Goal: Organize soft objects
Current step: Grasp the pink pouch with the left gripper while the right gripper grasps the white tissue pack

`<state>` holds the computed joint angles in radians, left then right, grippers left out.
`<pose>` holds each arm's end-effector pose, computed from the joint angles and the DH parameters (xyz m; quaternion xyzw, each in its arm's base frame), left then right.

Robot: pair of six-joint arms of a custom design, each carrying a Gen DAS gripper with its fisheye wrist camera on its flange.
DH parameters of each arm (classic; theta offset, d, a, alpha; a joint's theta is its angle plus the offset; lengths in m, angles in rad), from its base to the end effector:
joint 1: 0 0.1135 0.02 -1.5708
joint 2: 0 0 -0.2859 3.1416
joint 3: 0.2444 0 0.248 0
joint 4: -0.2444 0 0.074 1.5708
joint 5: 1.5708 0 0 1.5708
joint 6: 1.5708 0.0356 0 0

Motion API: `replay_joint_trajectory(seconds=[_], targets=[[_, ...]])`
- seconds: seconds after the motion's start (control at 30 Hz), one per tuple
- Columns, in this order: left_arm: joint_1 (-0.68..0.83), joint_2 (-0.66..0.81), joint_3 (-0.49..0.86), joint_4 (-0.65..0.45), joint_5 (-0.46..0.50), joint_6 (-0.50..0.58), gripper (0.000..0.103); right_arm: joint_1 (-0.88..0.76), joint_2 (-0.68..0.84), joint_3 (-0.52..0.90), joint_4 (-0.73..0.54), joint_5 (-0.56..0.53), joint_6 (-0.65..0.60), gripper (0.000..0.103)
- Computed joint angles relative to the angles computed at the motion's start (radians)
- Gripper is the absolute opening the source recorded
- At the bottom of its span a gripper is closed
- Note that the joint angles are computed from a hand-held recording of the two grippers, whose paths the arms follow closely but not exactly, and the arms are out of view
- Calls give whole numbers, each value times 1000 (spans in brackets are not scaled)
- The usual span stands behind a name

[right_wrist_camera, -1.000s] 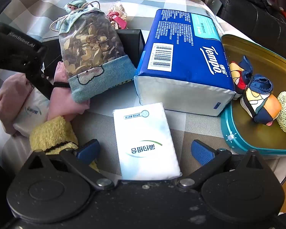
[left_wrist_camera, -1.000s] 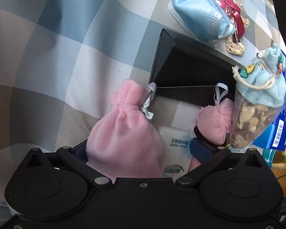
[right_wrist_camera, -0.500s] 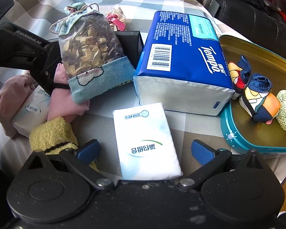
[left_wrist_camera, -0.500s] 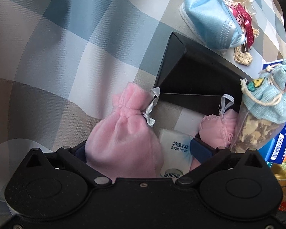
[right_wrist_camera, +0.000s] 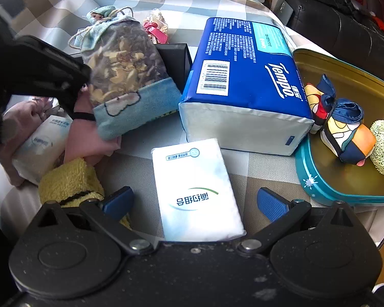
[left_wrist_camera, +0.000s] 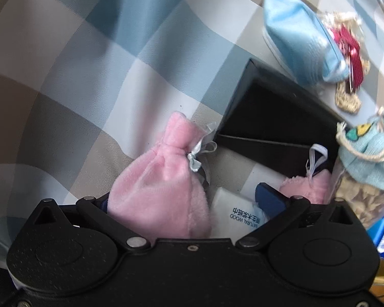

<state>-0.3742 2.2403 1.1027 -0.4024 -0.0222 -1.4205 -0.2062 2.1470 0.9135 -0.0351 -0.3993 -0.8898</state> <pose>0.3319 -0.1295 0.0349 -0.4997 0.8660 -0.0051 0.0183 0.3394 -0.0568 0.0441 -0.3529 0.9029 0.0905 0.2281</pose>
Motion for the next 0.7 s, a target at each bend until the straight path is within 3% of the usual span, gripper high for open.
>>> replay_joint_trajectory(seconds=[0.43,0.57,0.7], targets=[[51,-12,-63,99,86,110,97,7,7,25,-38,12,-13,103],[87,-102,-110,87,94,179,78,17,9,36,-51,27,-5,103],[88,-176,-104,-2,50,264,77,23,12,41,-56,34,0,103]])
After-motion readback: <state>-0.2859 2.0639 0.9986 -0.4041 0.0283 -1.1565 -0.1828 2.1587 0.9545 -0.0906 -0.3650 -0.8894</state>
